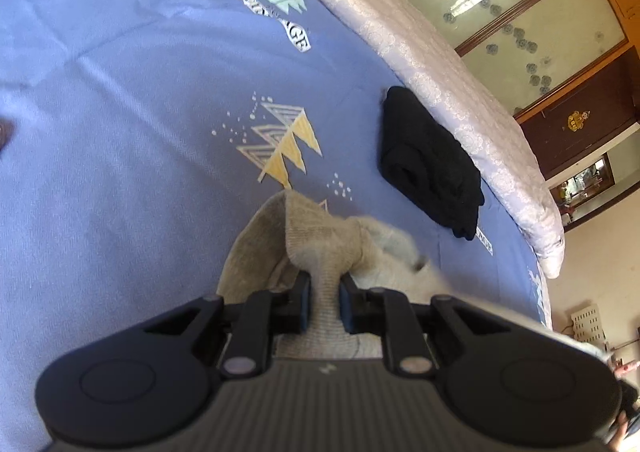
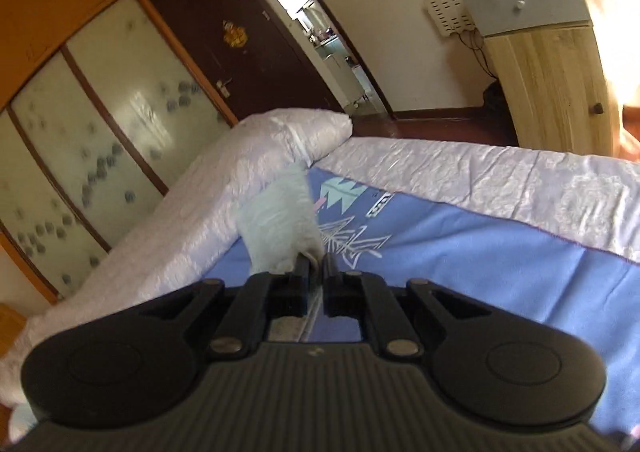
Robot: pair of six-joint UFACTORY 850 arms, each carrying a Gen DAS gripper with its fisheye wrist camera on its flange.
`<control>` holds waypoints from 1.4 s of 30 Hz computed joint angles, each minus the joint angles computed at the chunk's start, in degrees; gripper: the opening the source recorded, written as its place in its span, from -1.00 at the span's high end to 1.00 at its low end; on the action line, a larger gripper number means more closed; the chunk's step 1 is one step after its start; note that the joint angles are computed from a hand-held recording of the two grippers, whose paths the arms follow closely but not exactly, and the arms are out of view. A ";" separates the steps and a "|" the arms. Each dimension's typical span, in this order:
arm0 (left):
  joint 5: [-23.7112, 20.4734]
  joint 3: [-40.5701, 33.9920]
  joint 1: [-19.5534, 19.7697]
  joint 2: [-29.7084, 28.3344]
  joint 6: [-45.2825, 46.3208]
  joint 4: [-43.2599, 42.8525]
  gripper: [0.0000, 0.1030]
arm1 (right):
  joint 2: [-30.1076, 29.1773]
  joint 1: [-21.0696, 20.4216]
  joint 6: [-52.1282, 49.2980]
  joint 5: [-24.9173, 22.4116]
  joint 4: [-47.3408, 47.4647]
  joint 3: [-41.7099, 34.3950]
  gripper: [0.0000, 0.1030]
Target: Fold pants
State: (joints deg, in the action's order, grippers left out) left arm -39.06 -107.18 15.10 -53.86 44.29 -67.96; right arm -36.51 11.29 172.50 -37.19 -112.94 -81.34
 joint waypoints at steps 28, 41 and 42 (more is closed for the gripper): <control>6.09 -15.02 -5.38 -9.54 -18.66 28.18 0.69 | -20.17 -0.88 -62.33 4.83 57.94 -22.87 0.92; 12.57 -23.72 -6.22 -13.11 -16.34 17.53 0.62 | -19.77 -0.76 -28.60 -1.84 25.69 -26.02 0.94; 12.39 -27.16 -6.76 -15.50 -22.33 23.53 0.53 | -22.27 -0.73 -33.43 -1.83 29.42 -29.89 0.93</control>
State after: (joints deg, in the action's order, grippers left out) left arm -26.67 -134.34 8.34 -69.35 21.96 -44.43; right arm -58.78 10.56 139.06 -39.02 -83.52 -111.23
